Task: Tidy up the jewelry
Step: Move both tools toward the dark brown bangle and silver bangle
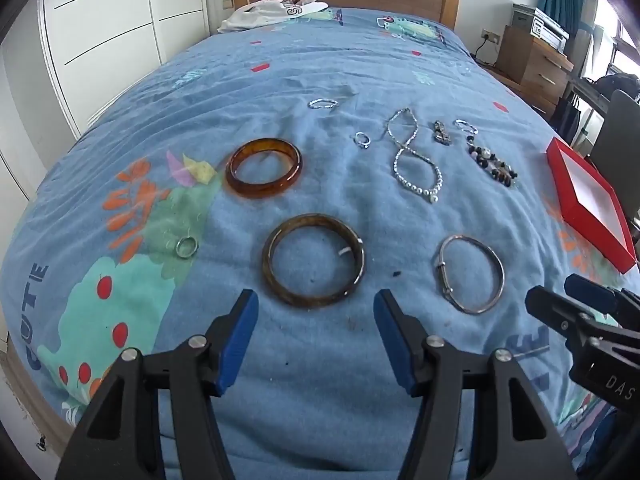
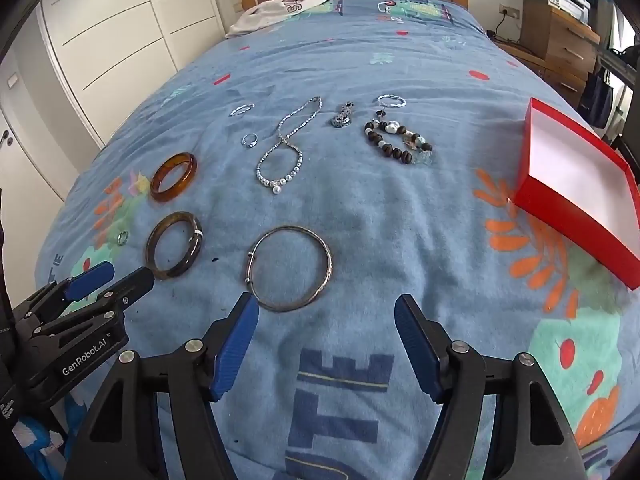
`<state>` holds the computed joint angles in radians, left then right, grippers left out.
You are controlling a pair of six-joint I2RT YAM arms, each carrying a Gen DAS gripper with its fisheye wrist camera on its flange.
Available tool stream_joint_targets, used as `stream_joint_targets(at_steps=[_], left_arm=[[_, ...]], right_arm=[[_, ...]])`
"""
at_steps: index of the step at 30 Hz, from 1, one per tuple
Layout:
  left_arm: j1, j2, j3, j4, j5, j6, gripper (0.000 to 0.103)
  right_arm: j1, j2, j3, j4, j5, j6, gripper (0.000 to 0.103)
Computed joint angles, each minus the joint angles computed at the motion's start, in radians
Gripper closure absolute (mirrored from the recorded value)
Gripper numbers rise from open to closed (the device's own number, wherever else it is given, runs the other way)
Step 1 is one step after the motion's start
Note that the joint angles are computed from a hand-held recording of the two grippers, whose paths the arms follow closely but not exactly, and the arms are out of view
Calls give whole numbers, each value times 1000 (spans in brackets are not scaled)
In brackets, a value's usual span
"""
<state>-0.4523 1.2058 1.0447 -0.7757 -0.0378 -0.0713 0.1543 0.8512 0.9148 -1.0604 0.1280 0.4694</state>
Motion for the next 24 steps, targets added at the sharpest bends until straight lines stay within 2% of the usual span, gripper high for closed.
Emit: stream_joint_targets(at_steps=[8,24], left_arm=[[2,65,19,44,21,21,45],[-8,191,20,131,23,35,45]], right_arm=[[-28,62,7,53,-22,-38,33],[-83,162,-41,170,-112,-84,49]])
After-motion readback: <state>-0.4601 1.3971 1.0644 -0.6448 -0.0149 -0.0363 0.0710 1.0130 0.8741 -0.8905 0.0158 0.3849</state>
